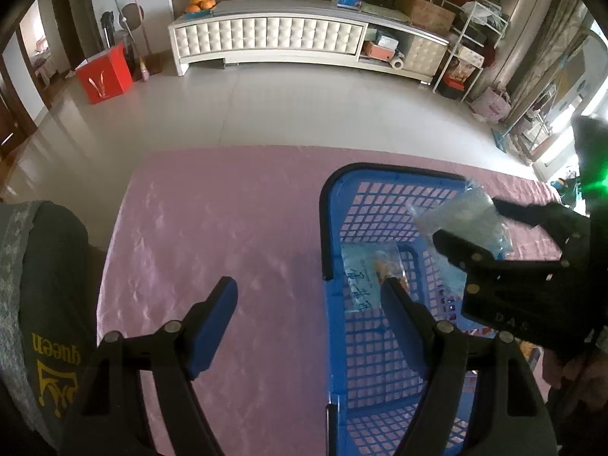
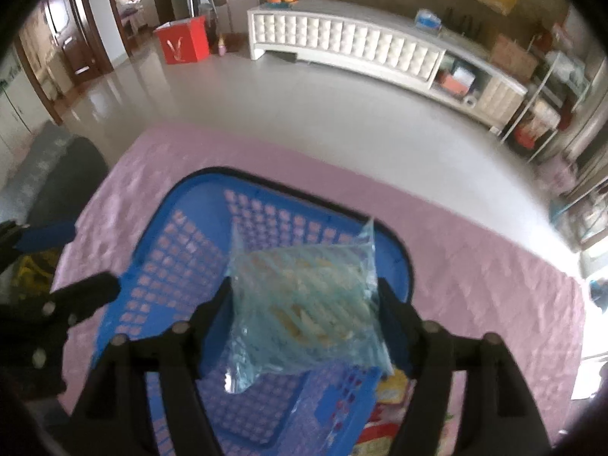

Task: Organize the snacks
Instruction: 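Open the right tool to drop the clear wafer bag into the basket, then move both tools back over the snack pile toward the orange stick snack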

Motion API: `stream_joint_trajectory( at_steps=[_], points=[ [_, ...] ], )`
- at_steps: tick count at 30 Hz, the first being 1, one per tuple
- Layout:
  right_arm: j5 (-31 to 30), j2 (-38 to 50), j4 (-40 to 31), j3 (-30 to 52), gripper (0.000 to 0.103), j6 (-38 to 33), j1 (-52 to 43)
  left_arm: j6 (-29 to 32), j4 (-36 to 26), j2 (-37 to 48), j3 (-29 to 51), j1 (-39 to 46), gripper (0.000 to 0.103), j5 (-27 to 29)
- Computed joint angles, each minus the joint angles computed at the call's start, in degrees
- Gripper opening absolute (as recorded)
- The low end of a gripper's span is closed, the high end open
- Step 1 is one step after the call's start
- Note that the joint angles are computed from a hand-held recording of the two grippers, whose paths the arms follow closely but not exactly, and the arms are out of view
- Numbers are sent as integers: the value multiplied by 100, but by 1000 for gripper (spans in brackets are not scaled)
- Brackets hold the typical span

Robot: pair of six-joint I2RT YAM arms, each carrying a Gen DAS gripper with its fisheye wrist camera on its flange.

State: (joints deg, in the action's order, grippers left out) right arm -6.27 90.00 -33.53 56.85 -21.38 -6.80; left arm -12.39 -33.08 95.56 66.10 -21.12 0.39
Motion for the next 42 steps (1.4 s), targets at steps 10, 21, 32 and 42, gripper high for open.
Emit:
stream_joint_trajectory(
  at_steps=[10,21,32,42],
  points=[
    [-170,-859,-28,-353,103,-186,-340,-179,12,-476,-387,-184,76,-22],
    [-1012,-1811,-1392,-193,103,-927,-1657,-733,-504,-1507,-551,-1214,76,-498],
    [-1999,-2256,-2862,264,103,-2457,-3593,-1542,-1062,-1937,-361,-2705,76,-1370],
    [-2342,-1733,-3403,554,103,-3844,-5158,-2277,-942,-1298,-135,-3946,85,-1809]
  ],
)
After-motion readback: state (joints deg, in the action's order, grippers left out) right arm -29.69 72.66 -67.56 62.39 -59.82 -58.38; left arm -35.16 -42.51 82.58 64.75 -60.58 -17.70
